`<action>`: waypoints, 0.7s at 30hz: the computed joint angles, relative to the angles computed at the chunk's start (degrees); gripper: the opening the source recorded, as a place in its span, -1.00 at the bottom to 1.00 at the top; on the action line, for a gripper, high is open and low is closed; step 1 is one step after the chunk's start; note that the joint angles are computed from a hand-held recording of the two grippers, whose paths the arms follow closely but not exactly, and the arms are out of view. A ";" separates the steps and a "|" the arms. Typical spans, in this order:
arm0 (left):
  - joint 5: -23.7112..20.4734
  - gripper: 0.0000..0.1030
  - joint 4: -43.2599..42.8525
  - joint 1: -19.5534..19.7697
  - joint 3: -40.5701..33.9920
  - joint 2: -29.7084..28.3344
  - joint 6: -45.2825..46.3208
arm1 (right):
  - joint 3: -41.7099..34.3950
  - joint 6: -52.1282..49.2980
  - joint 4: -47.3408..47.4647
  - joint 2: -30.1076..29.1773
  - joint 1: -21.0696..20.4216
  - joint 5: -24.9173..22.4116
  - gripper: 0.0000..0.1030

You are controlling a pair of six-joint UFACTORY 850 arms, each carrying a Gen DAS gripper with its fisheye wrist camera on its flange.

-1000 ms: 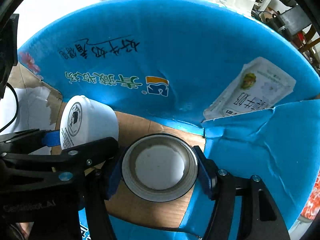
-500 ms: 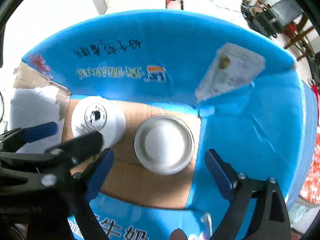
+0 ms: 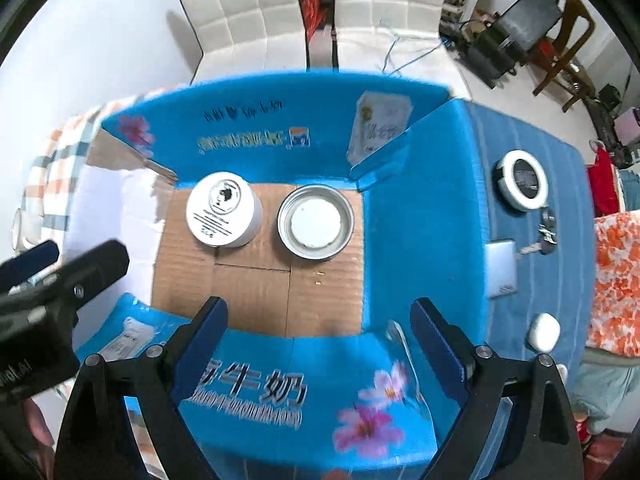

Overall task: Organize rigid objects
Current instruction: 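Open both tools to release the jar and tin on the box floor, then grasp the clear plastic cube box with the left tool while the right tool grasps the silver canister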

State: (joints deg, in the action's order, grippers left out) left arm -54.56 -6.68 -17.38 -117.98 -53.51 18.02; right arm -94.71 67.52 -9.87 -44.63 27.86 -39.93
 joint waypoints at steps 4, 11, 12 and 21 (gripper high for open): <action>2.28 1.00 0.28 -0.14 2.07 2.79 0.28 | -1.03 5.48 -4.56 2.51 3.06 -2.75 0.83; 5.69 1.00 -1.15 0.60 11.23 11.95 1.71 | 1.63 9.71 -7.71 7.46 6.16 -2.90 0.83; 5.78 1.00 -1.36 0.67 12.48 13.37 2.17 | 2.35 10.36 -8.00 8.74 6.77 -3.17 0.83; 8.12 1.00 -3.07 1.09 19.46 21.34 4.28 | 9.20 18.31 -13.35 16.70 10.05 -2.10 0.84</action>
State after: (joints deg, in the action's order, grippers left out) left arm -46.44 -9.75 -16.30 -98.52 -32.17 22.30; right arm -85.51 85.83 -23.21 -27.93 37.91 -42.04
